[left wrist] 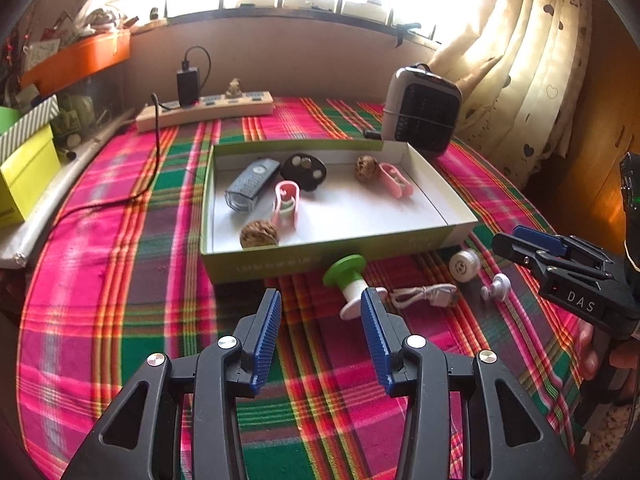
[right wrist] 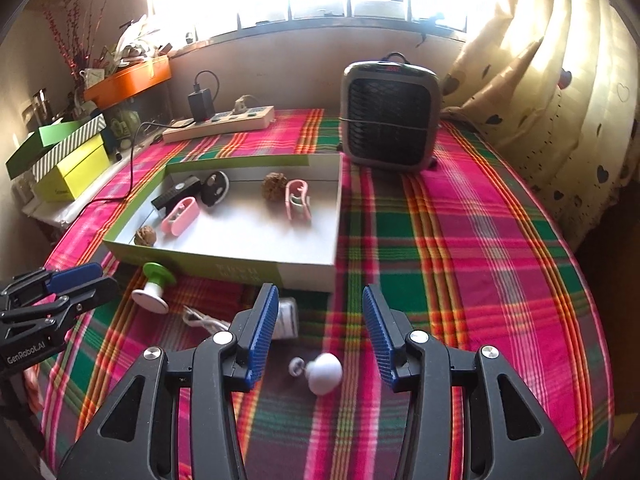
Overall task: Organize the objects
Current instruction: 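Withdraw both tools from the box toward the remaining objects on the cloth, then grasp the white egg-shaped object with right tool while left tool approaches the green spool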
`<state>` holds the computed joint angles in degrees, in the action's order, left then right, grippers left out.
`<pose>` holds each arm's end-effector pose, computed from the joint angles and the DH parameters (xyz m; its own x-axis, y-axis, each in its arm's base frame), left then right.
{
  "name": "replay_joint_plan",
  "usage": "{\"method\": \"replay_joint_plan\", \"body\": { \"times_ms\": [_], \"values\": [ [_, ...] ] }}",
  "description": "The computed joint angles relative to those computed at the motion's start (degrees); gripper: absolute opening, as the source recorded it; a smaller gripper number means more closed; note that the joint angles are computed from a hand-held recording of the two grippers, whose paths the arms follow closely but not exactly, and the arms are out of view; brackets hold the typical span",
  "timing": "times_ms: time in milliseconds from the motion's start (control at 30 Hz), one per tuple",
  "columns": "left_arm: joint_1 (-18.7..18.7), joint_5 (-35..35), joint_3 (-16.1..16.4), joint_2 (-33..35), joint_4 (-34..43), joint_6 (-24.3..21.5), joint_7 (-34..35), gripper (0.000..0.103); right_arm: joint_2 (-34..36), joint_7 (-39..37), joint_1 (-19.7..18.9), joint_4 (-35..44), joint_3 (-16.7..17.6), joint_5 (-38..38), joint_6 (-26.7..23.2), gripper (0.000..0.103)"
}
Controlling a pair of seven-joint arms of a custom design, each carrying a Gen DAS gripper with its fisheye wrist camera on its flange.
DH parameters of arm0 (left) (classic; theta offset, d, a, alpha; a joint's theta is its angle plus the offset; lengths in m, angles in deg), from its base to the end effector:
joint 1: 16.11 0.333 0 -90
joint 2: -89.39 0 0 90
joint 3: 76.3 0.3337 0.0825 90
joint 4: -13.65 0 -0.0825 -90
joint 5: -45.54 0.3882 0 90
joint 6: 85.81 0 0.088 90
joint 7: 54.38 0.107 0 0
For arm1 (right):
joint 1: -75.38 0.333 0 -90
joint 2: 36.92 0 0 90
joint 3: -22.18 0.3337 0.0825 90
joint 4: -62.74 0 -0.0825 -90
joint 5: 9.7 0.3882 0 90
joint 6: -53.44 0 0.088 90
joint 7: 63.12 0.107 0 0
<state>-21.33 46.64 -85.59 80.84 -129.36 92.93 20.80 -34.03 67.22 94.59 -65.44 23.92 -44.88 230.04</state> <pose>0.4878 -0.1298 0.4460 -0.0776 -0.9869 0.1416 -0.7298 -0.0405 -0.6825 0.5196 0.2490 0.4460 0.2742 -0.9607 -0.0434 -0.6750 -0.1601 -0.7202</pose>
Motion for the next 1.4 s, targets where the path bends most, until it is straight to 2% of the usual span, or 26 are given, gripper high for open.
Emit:
{"method": "replay_joint_plan", "body": {
  "times_ms": [167, 333, 433, 533, 633, 767, 867, 1100, 1233, 1400],
  "values": [
    [-4.7, -5.9, 3.3, 0.1, -0.3, 0.0, 5.2, 0.040, -0.7, 1.0, -0.6, -1.3, -0.2, -0.9, 0.2, 0.045],
    [-5.4, -8.9, 3.4, 0.6, 0.0, -0.5, 7.2, 0.041, -1.1, -2.3, -1.6, -2.9, 0.6, 3.1, 0.5, 0.046],
    [-6.2, -11.0, 3.7, 0.9, 0.4, -1.1, 9.1, 0.043, -1.1, -7.9, -2.0, -3.8, 1.6, 9.2, 1.8, 0.046],
    [-4.8, -9.9, 2.0, 1.4, 0.9, -1.7, 8.0, 0.043, -0.8, -14.0, -2.0, -4.2, 2.6, 15.8, 2.7, 0.046],
    [-5.2, -10.6, 1.9, 1.9, 1.5, -2.2, 8.7, 0.043, -0.2, -20.5, -1.7, -3.9, 3.7, 22.2, 2.7, 0.046],
    [-3.1, -6.5, 0.0, 2.8, 2.6, -3.4, 5.7, 0.044, 0.7, -29.2, -1.9, -3.4, 5.6, 31.3, 2.6, 0.046],
    [-2.8, -5.6, -0.2, 3.6, 3.4, -4.0, 4.4, 0.044, 1.1, -33.2, -1.8, -2.8, 6.1, 35.7, 2.1, 0.046],
    [-1.5, -1.2, -0.7, 4.4, 4.3, -4.8, -0.1, 0.044, 0.7, -32.8, 0.1, -3.3, 4.1, 34.9, 1.7, 0.046],
    [-1.6, -1.0, -0.5, 4.9, 4.7, -5.2, -0.2, 0.044, 0.0, -28.1, 1.1, -4.1, 2.1, 29.0, 0.7, 0.046],
    [-1.8, -1.0, -0.4, 5.2, 5.0, -5.4, -0.2, 0.044, -0.3, -26.8, 0.4, -4.5, 2.4, 27.7, -0.4, 0.046]
  ]
}}
